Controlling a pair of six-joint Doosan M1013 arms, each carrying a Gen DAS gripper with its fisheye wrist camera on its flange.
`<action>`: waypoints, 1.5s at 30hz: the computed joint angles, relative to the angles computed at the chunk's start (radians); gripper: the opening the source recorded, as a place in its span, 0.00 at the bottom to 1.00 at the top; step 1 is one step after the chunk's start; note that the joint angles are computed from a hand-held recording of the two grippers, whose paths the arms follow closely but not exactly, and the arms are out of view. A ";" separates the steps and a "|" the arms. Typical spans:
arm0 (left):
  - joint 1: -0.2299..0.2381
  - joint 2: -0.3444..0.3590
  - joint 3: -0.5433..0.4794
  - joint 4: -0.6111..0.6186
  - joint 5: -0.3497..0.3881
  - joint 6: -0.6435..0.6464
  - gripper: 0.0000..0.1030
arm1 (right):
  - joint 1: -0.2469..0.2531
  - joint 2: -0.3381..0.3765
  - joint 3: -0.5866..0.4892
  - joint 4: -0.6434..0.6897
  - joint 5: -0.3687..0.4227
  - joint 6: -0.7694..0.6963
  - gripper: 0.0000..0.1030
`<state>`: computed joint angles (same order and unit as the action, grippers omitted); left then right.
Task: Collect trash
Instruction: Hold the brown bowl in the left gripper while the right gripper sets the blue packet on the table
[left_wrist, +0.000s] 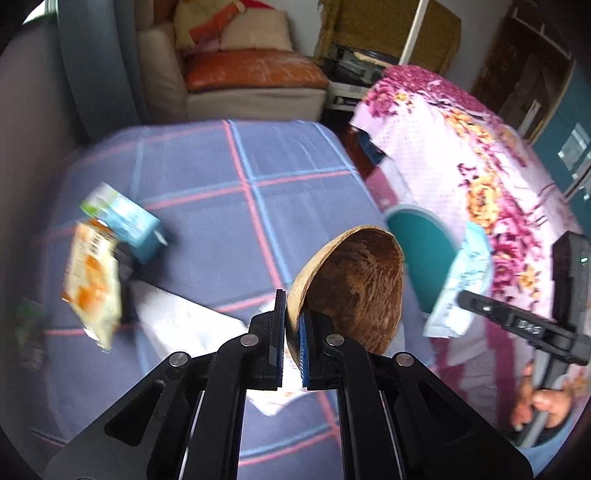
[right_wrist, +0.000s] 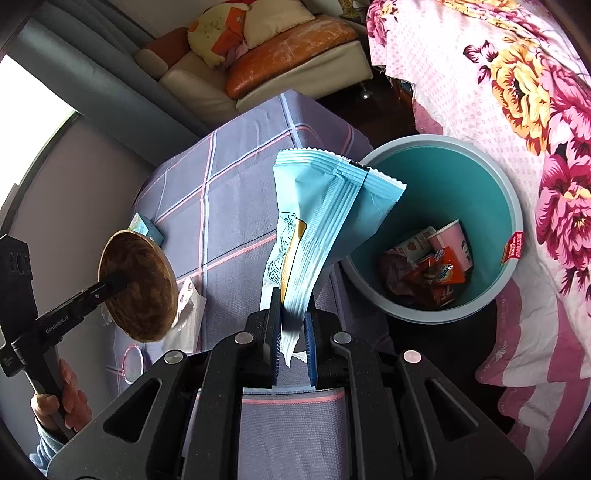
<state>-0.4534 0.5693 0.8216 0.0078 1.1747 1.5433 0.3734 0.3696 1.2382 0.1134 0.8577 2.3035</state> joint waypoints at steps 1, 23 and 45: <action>-0.012 -0.015 0.025 0.080 -0.037 0.000 0.07 | 0.001 0.002 -0.003 0.001 0.004 -0.005 0.11; 0.075 -0.043 0.124 0.023 -0.026 -0.054 0.07 | 0.066 0.198 -0.293 0.100 0.153 -0.159 0.11; 0.160 -0.062 0.141 0.004 -0.122 -0.165 0.07 | 0.101 0.340 -0.555 -0.001 0.377 -0.177 0.10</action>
